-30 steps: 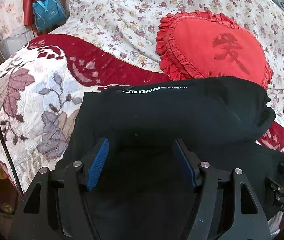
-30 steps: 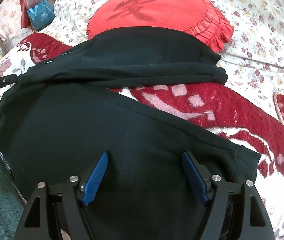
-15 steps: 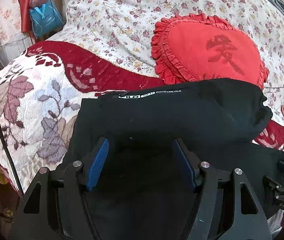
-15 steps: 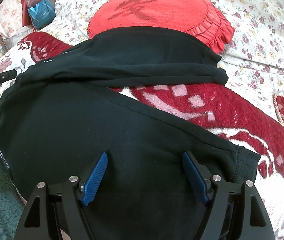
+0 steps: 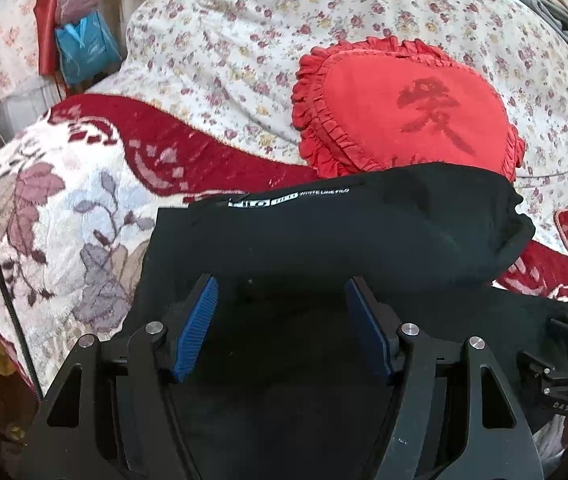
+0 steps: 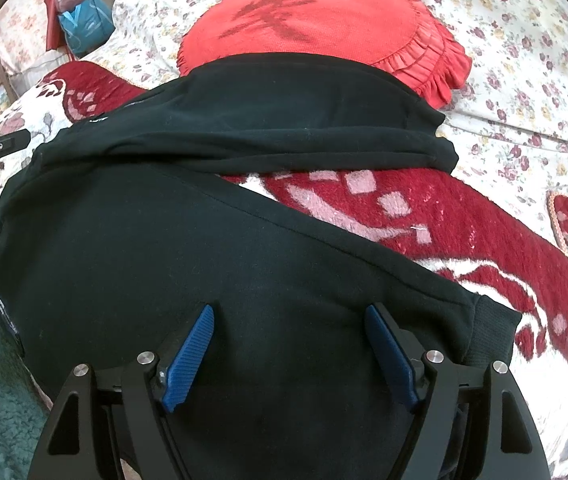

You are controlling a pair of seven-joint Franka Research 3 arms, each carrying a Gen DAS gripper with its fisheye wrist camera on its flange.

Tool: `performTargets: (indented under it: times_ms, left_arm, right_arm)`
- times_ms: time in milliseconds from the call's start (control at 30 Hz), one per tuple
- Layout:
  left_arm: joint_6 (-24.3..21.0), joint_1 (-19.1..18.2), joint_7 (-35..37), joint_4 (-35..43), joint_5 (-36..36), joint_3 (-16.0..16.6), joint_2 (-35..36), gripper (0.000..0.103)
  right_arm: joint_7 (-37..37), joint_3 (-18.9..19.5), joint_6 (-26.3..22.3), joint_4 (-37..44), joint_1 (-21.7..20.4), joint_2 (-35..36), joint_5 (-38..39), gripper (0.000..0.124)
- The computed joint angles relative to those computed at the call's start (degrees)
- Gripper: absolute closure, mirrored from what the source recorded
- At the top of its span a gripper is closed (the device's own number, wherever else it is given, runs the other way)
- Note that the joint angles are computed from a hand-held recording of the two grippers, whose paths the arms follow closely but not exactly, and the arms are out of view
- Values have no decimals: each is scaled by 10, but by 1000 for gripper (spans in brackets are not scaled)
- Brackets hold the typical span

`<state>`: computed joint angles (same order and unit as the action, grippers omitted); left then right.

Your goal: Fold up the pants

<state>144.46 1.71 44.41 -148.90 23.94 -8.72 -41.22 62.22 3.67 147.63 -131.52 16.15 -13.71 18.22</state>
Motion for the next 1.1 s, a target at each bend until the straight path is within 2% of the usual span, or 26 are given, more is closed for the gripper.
performTargets:
  times_ms: [67,133,167,267,333,433,467,533,567,600,733,833,1000,1067,1100]
  left_arm:
    - [-13,2,-4,-5,-16,15,-4,36]
    - [-21,-12,14,-7,-50,46,-4,36]
    - [-27,-22,37,-5,-77,75,-4,36]
    - [-18,9,65,14,-90,99,-5,36]
    - [-2,0,137,47,-118,148,27,19]
    - [-30,-17,254,116,-173,211,98,19]
    - [-32,-19,277,123,-193,223,108,19]
    - [-38,-37,336,144,-262,265,141,19]
    - [-53,-55,379,158,-319,295,164,19]
    - [-62,-59,393,165,-339,305,178,19]
    - [-70,-58,453,173,-413,316,220,20]
    - [-58,-59,509,178,-464,315,243,23]
    - [-76,-60,615,190,-574,321,264,34]
    - [-81,-47,620,196,-592,314,274,44]
    - [-83,-39,623,193,-605,312,272,56]
  right_arm:
    - [-5,-3,-4,3,1,2,5,47]
    - [-1,-1,-4,2,-1,1,3,47]
    - [2,0,-3,2,-2,0,0,47]
    - [25,7,-2,1,-6,0,-17,47]
    - [34,10,0,1,-6,0,-30,46]
    - [18,2,-4,2,0,0,-19,46]
    - [12,0,-6,2,0,0,-15,46]
    - [-2,-4,-9,1,2,-2,-7,46]
    - [-9,-6,-11,1,2,-3,-3,46]
    - [-13,-6,-13,1,2,-4,0,46]
    - [-21,-6,-18,1,0,-5,6,46]
    - [-22,-5,-21,2,-1,-5,8,46]
    - [-21,-4,-24,4,-2,-3,8,46]
    - [-21,-3,-23,3,-3,-4,8,46]
    - [-22,-4,-23,4,-2,-4,9,46]
